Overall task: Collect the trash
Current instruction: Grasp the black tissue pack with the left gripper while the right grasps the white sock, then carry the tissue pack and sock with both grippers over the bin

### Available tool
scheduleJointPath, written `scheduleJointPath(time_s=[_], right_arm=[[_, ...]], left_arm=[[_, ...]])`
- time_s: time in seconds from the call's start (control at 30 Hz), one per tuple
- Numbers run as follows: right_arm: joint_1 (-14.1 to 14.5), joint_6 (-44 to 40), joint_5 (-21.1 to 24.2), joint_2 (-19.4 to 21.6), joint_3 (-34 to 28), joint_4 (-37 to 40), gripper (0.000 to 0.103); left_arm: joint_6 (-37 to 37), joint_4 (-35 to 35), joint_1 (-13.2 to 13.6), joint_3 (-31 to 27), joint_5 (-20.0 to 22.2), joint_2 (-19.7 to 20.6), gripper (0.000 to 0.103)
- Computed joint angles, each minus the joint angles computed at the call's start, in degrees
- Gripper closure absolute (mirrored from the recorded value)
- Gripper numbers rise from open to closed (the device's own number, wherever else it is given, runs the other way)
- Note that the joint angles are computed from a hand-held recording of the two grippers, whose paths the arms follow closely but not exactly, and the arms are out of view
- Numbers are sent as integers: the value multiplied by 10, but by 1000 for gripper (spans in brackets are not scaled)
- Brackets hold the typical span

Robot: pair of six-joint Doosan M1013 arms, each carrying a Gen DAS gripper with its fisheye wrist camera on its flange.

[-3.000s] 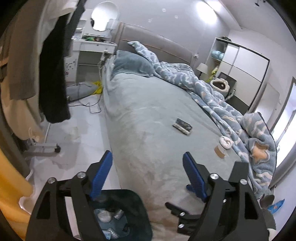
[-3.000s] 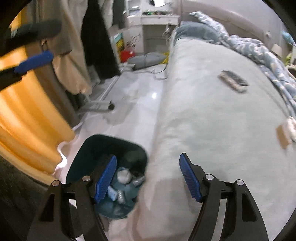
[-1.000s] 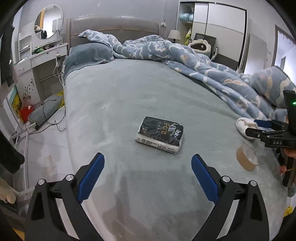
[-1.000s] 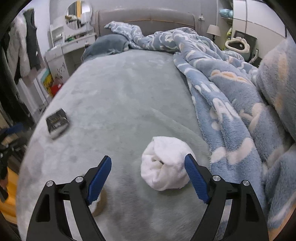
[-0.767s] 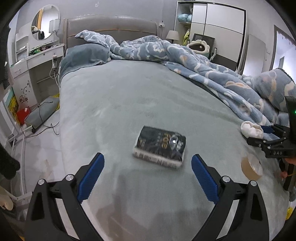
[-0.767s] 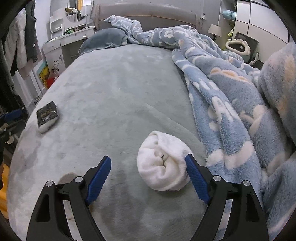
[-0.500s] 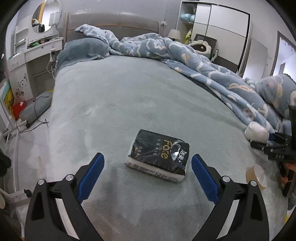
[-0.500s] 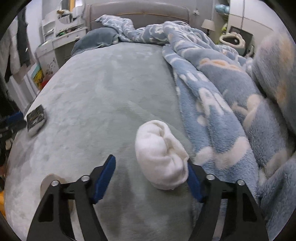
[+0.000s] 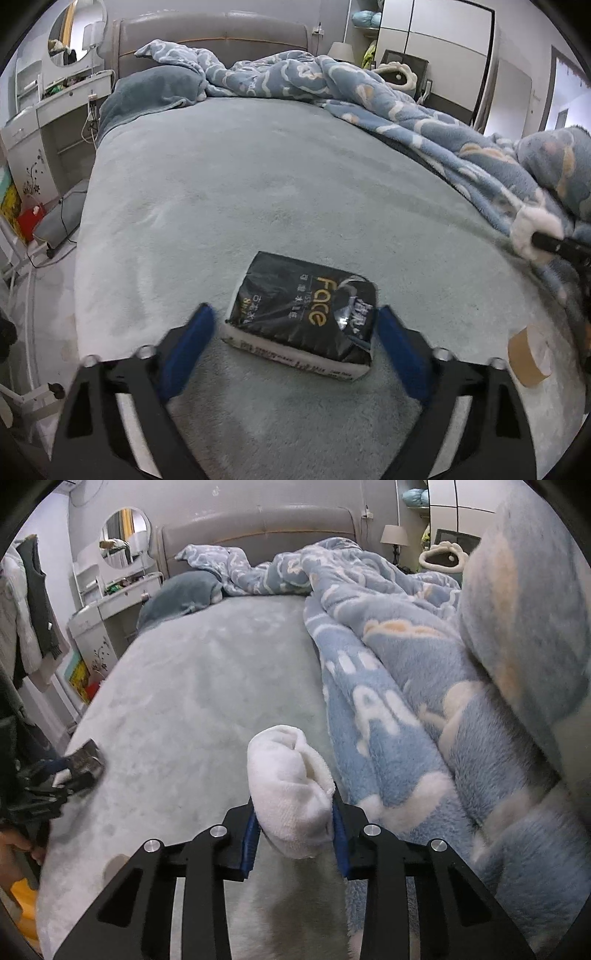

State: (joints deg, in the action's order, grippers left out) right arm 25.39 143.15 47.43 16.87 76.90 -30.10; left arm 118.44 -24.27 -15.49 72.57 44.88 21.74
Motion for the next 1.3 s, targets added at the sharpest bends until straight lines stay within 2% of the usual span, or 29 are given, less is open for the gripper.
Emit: scheduleJointPath(time_s=[0.07,0.23,0.47,0.67,0.97,1.3], right_arm=[[-2,-1,-11,-3,1,10,69],[-7,-8,-48,-9,-1,46,69],[-5,-20,-61,-12,-10,55,69],[-1,-20,-70,-16,-10,61,69],[23,-4,-75,-27,4,66,69],[64,18,-70,-29,7,57,69]], left_arm=[[2,11,-4,-1,0,-1,24],[-8,21,-7,0,2,-4,27],[-23,16,-13,9,5,-19,28],[-45,9,-17,34,6,-49,28],[-82,20,-13,104,2,-116,29],[-126,78,-4,171,-3,-181,29]])
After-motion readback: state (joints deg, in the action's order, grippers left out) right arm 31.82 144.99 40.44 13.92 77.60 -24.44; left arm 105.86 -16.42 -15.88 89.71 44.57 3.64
